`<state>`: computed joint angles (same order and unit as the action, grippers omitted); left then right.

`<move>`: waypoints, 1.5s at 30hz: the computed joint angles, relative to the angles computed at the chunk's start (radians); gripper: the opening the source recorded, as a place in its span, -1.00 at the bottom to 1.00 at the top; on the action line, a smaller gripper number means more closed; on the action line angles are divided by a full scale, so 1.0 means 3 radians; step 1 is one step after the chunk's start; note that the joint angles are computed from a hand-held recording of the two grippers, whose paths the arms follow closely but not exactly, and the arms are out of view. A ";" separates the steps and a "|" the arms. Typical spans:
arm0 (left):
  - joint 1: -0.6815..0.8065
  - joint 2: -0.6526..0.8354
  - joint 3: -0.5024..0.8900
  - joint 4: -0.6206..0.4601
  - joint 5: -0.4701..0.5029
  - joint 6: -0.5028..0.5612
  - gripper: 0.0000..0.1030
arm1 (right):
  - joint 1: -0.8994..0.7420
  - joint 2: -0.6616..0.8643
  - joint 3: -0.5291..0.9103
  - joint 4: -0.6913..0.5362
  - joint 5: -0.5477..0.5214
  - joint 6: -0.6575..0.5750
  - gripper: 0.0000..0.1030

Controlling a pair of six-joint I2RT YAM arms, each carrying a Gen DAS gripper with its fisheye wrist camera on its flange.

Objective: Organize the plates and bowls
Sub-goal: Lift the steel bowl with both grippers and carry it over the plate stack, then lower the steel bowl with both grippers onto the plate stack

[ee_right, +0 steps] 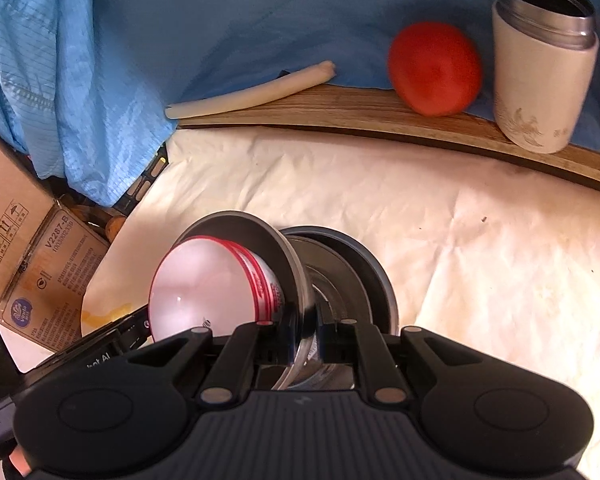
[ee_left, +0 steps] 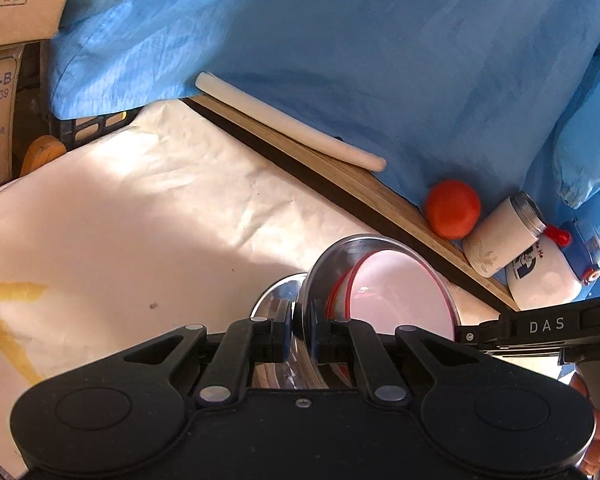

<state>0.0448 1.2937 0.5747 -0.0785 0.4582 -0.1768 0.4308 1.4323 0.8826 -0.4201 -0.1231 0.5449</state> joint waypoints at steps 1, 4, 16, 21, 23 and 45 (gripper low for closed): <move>-0.0006 -0.0001 -0.0002 0.0000 0.0001 0.0004 -0.87 | -0.0009 -0.0006 -0.0003 -0.0004 -0.0004 -0.0003 -0.80; -0.0022 -0.0015 -0.0015 -0.0013 0.0000 0.0014 -0.87 | -0.0019 -0.0033 -0.0020 -0.0024 -0.0002 -0.0005 -0.80; -0.0039 -0.0016 -0.0061 -0.0021 0.0013 0.0055 -0.87 | 0.0006 -0.0093 -0.0109 -0.0048 0.0023 0.0037 -0.80; -0.0038 -0.0020 -0.0079 -0.0039 0.0030 0.0074 -0.87 | 0.0015 -0.0103 -0.0125 -0.0066 0.0036 0.0049 -0.80; -0.0036 -0.0017 -0.0078 -0.0049 0.0036 0.0080 -0.87 | 0.0015 -0.0099 -0.0117 -0.0081 0.0034 0.0047 -0.80; -0.0047 0.0141 -0.0011 -0.0076 0.0010 0.0089 -0.87 | -0.0010 0.0052 -0.0080 -0.0062 -0.0003 -0.0002 -0.80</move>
